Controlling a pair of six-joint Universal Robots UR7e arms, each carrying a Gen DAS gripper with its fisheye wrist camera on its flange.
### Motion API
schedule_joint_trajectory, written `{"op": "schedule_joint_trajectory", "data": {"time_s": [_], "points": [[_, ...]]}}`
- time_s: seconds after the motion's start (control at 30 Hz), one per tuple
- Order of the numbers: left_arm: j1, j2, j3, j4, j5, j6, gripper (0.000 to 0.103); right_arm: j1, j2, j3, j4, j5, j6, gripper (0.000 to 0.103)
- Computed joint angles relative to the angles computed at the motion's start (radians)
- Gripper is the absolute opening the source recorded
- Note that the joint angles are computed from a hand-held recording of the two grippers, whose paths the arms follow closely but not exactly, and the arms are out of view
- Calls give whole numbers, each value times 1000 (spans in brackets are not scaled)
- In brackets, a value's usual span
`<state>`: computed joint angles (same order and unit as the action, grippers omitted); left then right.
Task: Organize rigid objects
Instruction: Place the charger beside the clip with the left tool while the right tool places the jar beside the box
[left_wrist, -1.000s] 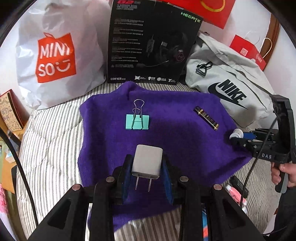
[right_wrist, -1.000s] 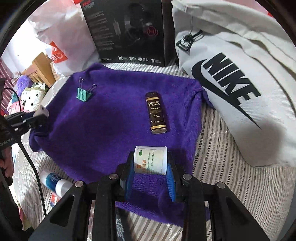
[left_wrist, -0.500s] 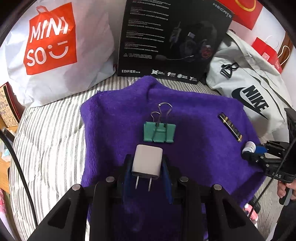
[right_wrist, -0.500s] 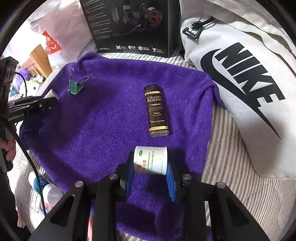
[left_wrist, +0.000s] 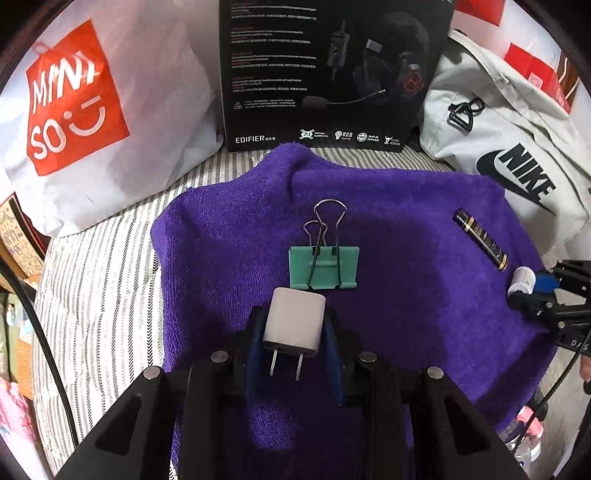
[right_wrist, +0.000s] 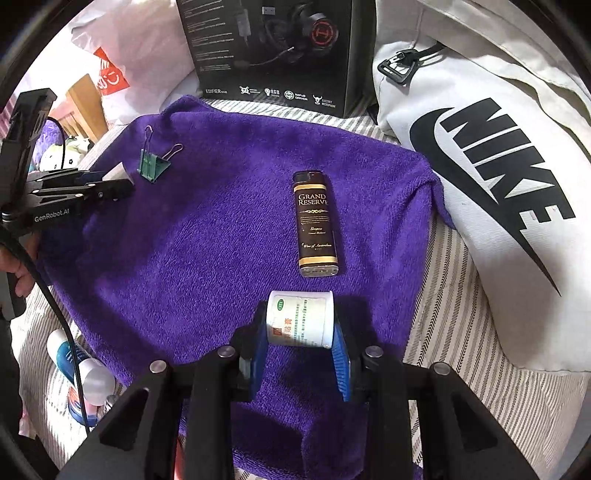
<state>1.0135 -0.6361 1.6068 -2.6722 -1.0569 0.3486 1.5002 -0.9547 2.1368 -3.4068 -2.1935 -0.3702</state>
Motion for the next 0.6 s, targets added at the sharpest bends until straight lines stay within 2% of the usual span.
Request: {"op": "schedule_joint_trajectory", "data": {"time_s": [0.17,0.37,0.5,0.6], "points": [[-12,-2,22,-18,27,-1,31,3,14,6,-43,-9,-32,32],[-12,-30,48,18,10,-25,49,-1,4,8,-30,6,-38,34],[-20,-51,76,33,36,-61,49,8,-21,19,11,0,4,36],[-20,-93,114,25,11,-86,49,21,-44,44,10,-8,19,38]]}}
